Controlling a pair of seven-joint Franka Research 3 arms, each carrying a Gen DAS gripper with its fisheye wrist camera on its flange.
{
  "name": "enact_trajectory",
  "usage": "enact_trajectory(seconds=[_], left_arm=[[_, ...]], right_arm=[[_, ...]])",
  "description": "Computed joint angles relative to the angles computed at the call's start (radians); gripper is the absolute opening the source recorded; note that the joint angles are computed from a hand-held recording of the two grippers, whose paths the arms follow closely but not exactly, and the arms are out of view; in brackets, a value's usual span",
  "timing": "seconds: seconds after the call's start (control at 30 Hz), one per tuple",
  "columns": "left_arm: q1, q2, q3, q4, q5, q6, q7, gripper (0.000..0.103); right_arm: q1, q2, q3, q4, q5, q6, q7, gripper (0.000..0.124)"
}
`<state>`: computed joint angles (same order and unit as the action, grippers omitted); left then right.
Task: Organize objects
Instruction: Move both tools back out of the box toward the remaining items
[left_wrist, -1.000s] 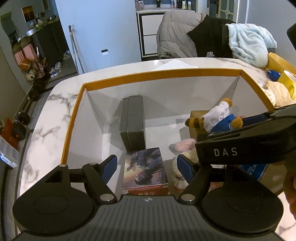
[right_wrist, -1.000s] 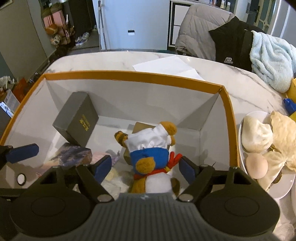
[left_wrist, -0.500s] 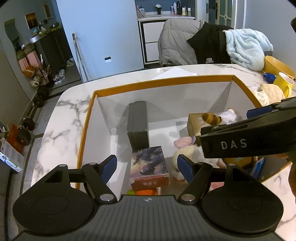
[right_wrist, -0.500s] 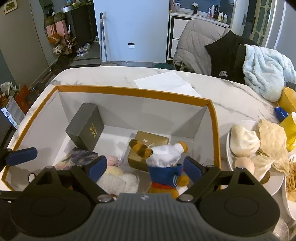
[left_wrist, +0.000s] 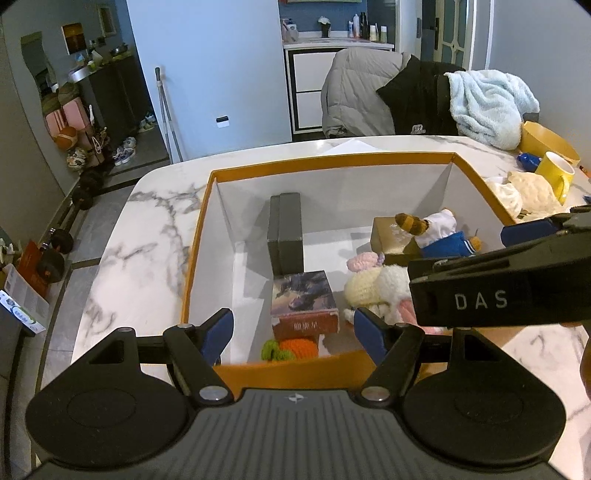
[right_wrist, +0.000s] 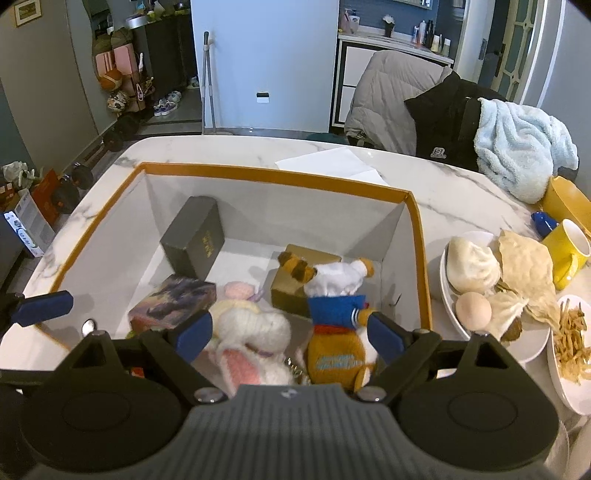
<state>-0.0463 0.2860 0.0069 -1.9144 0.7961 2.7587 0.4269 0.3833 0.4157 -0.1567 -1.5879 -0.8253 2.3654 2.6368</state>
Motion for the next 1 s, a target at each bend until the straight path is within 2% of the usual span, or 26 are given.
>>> enact_trajectory(seconds=[0.1,0.6,1.0], left_arm=[[-0.02,-0.03,0.016,-0.032,0.062,0.004,-0.066,0.087],[0.007,-0.156,-0.03,-0.17,0.24,0.032,-0.249,0.088],[0.027,-0.202,-0.059,-0.24,0.378,0.06,-0.399,0.088]], right_arm=[[0.016,-0.025,0.002,-0.033,-0.027,-0.002,0.024,0.092],[0.02,-0.151,0.069,-0.186,-0.157,0.012,0.157,0.094],[0.004,-0.216,0.119,-0.291,-0.268,0.036,0.253,0.096]])
